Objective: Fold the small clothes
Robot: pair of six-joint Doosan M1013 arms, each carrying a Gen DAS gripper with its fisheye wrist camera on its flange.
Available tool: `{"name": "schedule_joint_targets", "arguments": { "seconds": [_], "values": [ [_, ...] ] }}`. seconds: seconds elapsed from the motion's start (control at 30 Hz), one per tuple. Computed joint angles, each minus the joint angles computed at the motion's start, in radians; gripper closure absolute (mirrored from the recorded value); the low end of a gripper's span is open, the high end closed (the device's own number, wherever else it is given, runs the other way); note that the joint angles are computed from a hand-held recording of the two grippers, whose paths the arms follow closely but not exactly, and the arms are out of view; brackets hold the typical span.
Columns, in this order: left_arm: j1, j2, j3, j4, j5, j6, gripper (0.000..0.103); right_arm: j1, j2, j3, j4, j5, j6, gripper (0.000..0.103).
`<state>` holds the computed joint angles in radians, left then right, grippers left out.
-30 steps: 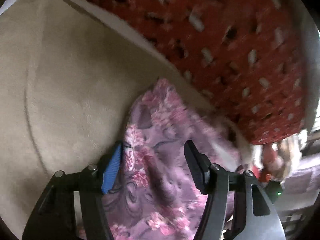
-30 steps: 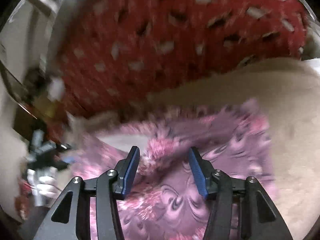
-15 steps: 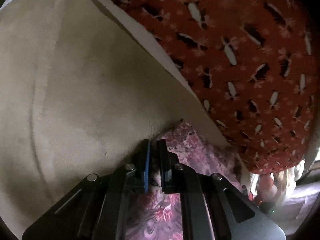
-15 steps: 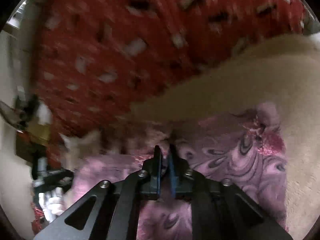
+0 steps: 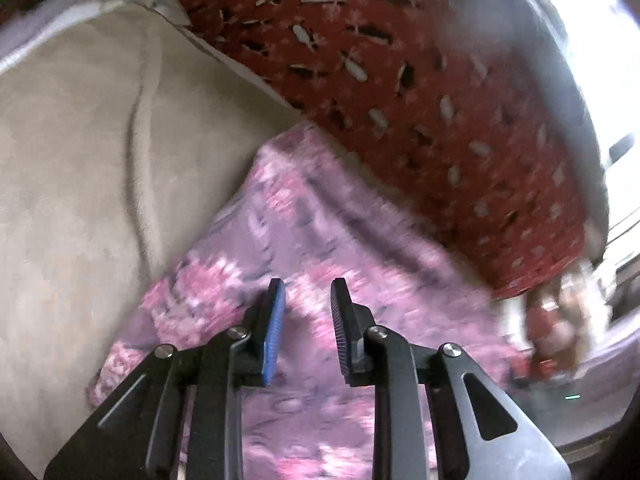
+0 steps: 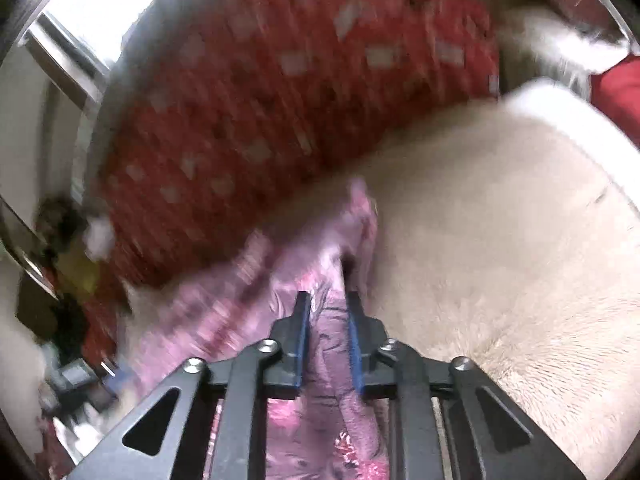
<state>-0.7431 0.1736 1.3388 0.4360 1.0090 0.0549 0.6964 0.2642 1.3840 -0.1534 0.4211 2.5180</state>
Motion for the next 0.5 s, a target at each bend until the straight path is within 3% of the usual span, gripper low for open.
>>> {"name": "schedule_joint_targets", "arguments": {
  "seconds": [0.03,0.07,0.13,0.17,0.2,0.27,0.3,0.33,0.4,0.5],
  "values": [
    [-0.005,0.012,-0.007,0.016,0.035,-0.003,0.083,0.002,-0.013,0.017,-0.046,-0.011,0.057,0.088],
    [-0.001,0.026,-0.02,0.001,0.068,0.014,0.083,0.0,-0.007,0.017,-0.04,0.03,0.061,0.088],
    [0.007,0.035,-0.027,-0.012,0.079,0.058,0.083,-0.014,0.029,-0.024,0.096,0.2,-0.073,0.087],
    [0.008,0.037,-0.031,-0.004,0.088,0.068,0.083,-0.021,0.024,-0.029,0.128,0.223,-0.106,0.085],
    [0.012,0.037,-0.036,-0.007,0.093,0.076,0.083,-0.022,0.018,-0.026,0.118,0.21,-0.087,0.077],
    [0.025,0.022,-0.026,-0.018,0.051,0.06,0.083,-0.003,0.011,-0.051,-0.04,0.25,0.064,0.075],
    [0.027,0.017,-0.019,-0.012,0.034,0.055,0.083,0.006,0.013,-0.064,-0.099,0.255,0.12,0.071],
    [0.026,0.017,-0.027,0.003,0.047,0.064,0.08,0.008,0.001,-0.056,-0.125,0.208,0.145,0.069],
    [0.022,0.033,-0.056,0.035,0.114,0.089,0.07,0.014,-0.001,-0.051,-0.14,0.125,0.164,0.062],
    [0.018,0.058,-0.079,0.06,0.186,0.097,0.065,0.027,0.055,-0.12,-0.069,0.109,0.039,0.062]
  ]
}}
